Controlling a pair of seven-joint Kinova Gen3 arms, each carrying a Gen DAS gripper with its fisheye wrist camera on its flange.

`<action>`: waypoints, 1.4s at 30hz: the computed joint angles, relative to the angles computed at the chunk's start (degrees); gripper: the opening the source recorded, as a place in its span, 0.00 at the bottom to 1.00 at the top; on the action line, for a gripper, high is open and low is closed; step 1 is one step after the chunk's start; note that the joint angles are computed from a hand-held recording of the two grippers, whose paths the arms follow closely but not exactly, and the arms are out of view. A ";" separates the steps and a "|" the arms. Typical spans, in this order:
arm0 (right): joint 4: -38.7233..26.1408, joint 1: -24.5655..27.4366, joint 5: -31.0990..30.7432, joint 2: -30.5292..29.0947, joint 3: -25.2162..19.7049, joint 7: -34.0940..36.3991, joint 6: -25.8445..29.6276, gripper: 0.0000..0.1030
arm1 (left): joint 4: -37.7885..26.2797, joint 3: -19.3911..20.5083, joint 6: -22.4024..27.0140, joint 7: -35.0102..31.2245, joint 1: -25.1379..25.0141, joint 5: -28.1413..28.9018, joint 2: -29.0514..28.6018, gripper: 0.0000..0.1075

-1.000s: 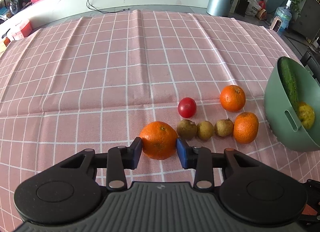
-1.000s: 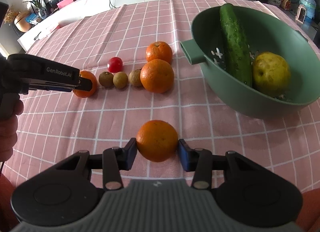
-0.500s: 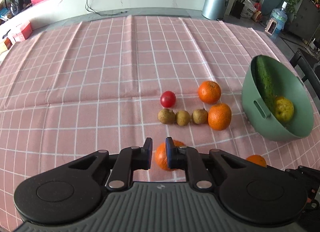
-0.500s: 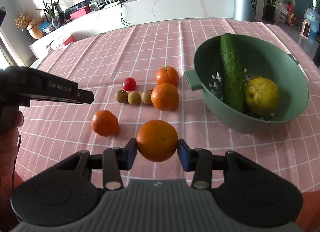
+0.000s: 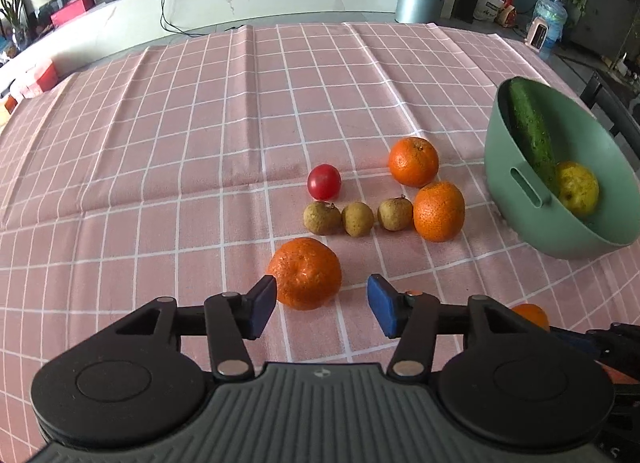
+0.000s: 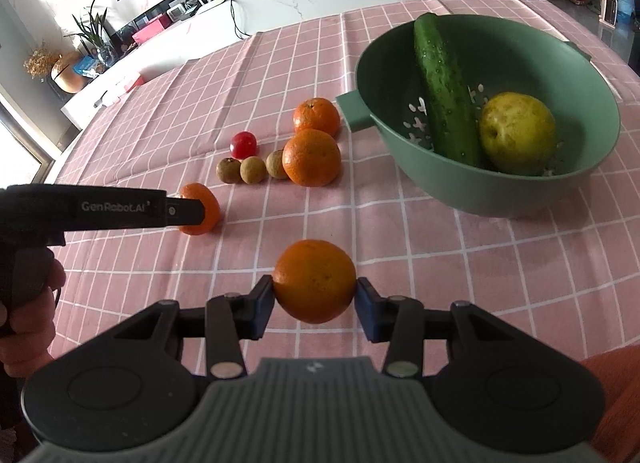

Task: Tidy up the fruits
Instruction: 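Grasp a mandarin with the right tool while the left tool grasps another mandarin, then carry both mandarins into the green colander and open both tools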

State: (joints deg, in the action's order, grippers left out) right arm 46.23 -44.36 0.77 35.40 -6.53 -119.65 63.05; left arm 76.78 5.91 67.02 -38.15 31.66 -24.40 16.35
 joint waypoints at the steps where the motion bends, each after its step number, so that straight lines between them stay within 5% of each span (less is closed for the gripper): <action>1: -0.08 0.12 -0.12 0.01 -0.07 0.10 0.09 0.40 | -0.42 -0.12 0.41 0.06 0.29 -0.75 0.74 0.58; 14: -3.00 0.30 -0.26 1.35 0.30 0.74 2.57 0.40 | -2.11 -0.97 0.17 -3.17 0.06 0.03 3.27 0.47; 23: 1.37 0.29 0.71 -2.45 0.18 1.46 -2.02 0.40 | -2.56 -0.16 -0.19 -0.47 0.11 1.40 -1.23 0.46; 42: 5.51 4.32 5.48 -8.90 0.88 5.03 -8.01 0.39 | -24.14 0.46 2.32 -8.77 3.18 7.30 6.73 0.46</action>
